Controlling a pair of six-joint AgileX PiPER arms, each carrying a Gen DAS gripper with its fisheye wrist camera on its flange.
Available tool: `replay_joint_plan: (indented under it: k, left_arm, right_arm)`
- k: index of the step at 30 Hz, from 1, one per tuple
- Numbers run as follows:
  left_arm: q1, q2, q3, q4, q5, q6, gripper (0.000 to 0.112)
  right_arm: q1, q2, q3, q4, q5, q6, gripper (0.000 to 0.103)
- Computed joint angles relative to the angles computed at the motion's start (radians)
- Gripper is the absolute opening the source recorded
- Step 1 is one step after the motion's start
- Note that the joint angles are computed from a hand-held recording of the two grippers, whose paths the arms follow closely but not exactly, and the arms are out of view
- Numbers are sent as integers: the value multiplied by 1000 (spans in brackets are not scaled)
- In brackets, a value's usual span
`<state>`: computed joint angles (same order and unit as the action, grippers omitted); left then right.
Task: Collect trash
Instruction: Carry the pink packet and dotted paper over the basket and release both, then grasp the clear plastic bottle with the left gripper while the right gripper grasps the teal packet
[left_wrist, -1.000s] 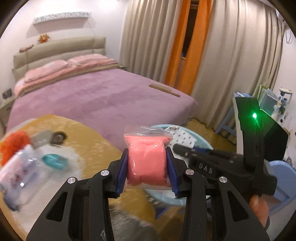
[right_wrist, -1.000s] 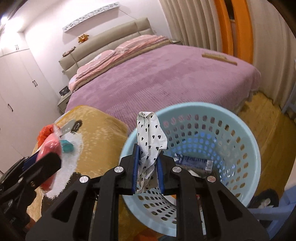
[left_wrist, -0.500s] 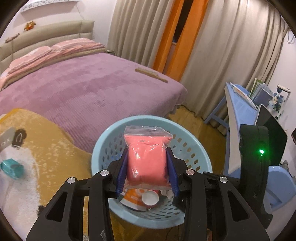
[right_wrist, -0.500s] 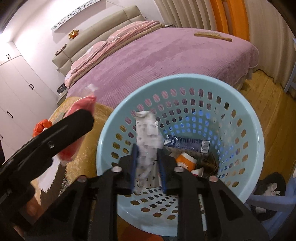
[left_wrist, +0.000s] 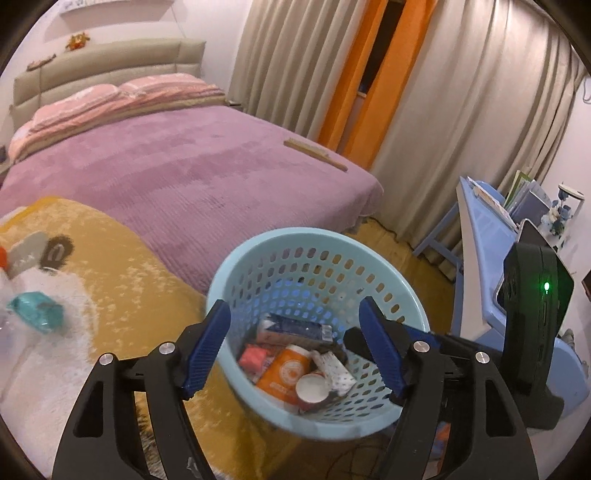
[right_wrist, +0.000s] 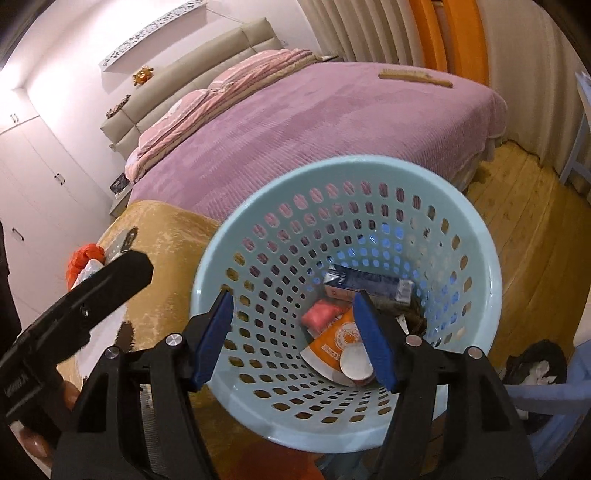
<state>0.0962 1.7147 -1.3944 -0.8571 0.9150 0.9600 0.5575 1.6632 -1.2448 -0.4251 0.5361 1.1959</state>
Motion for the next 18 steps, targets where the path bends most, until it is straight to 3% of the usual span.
replay_joint_plan:
  k: [10,18]
  left_arm:
    - [223,-85,81,-97,80,104,72]
    - [459,-49,6,-108,134,131,73]
  right_arm:
    - [116,48,-156,-100,90,19,64]
    - [180,165,-355,-82,133,-44,64]
